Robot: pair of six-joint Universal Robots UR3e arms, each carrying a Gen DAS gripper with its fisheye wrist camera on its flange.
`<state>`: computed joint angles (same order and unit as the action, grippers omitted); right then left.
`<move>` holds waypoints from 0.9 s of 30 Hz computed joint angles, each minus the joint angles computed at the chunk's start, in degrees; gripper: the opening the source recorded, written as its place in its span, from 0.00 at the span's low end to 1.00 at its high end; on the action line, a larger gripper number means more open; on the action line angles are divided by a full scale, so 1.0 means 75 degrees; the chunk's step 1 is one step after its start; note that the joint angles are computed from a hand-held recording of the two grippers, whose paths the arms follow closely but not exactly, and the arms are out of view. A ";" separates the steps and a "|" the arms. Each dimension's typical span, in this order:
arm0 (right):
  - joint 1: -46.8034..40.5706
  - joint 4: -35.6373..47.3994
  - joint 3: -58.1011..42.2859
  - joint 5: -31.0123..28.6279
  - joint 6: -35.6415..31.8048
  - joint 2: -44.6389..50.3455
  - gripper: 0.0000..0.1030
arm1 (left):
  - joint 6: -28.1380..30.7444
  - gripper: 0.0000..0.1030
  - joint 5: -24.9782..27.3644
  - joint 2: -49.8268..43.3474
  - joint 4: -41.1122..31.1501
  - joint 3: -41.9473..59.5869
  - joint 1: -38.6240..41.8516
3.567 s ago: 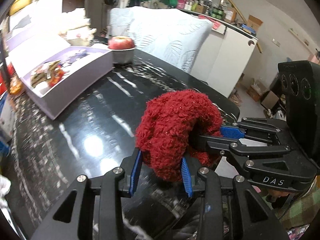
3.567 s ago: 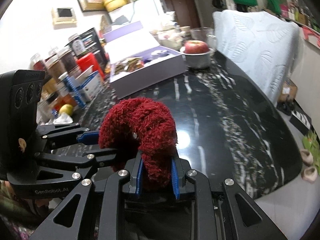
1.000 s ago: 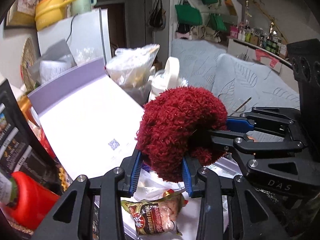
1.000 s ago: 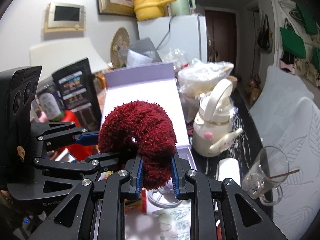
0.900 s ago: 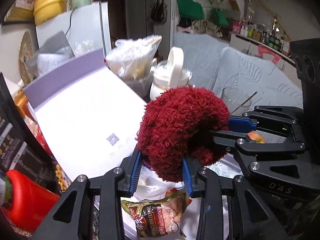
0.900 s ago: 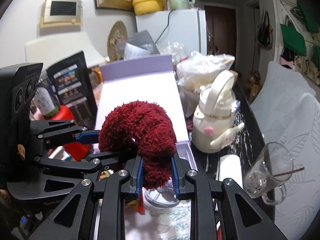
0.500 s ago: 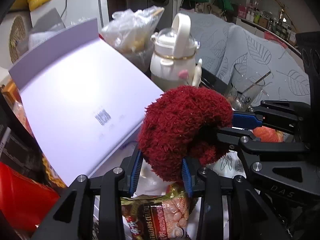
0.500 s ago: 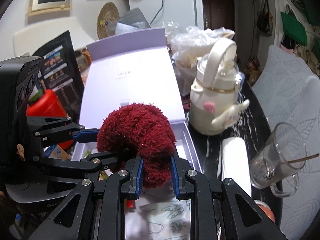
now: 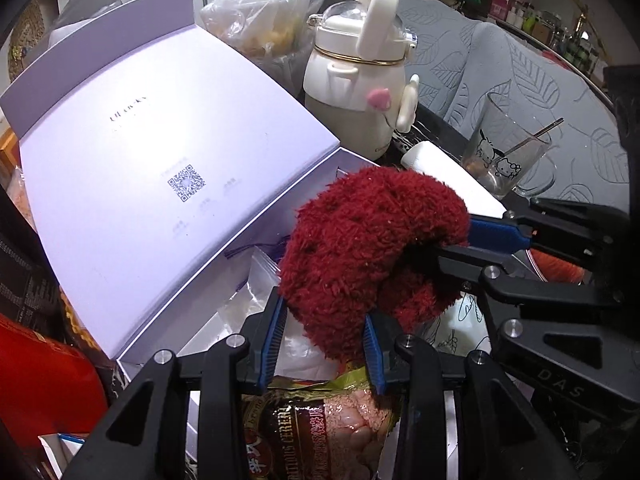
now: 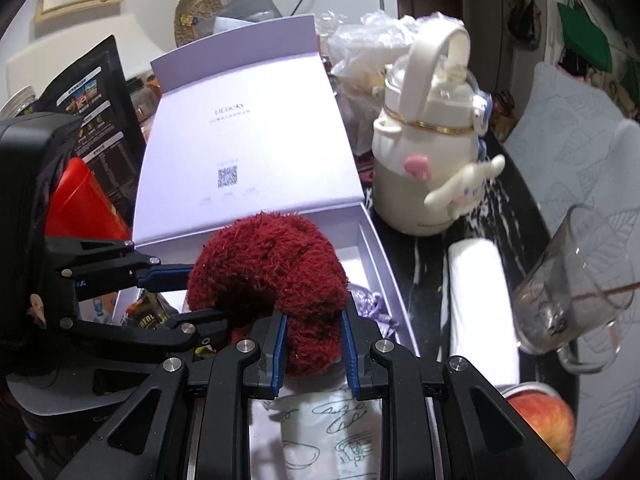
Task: Organize soft objects
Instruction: 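Carry the red ring with the right gripper over the lavender box, then lower the red ring into the box and open the right gripper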
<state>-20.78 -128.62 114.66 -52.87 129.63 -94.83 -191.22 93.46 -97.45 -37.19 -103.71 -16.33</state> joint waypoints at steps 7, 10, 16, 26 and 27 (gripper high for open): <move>0.0157 -0.0726 0.0068 -0.0179 0.0489 0.0258 0.23 | -0.0075 0.35 0.0152 -0.0390 -0.0127 0.0420 -0.0023; 0.0290 -0.1209 0.0169 -0.0366 0.0699 0.0351 0.27 | -0.0133 0.35 0.0255 -0.0549 -0.0140 0.0537 -0.0007; 0.0355 -0.1556 0.0160 -0.0495 0.0967 0.0588 0.44 | -0.0227 0.34 0.0232 -0.0739 -0.0060 0.0516 0.0171; 0.0097 -0.1875 0.0705 -0.0326 0.0724 -0.0018 0.56 | -0.0442 0.35 0.0729 -0.0852 0.0340 0.0371 -0.0096; 0.0035 -0.1885 0.0771 -0.0244 0.0683 -0.0115 0.56 | -0.0435 0.35 0.0706 -0.0811 0.0462 0.0268 -0.0083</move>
<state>-20.52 -142.76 120.44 -54.70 134.75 -95.70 -194.48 98.76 -103.53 -33.72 -101.70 -16.95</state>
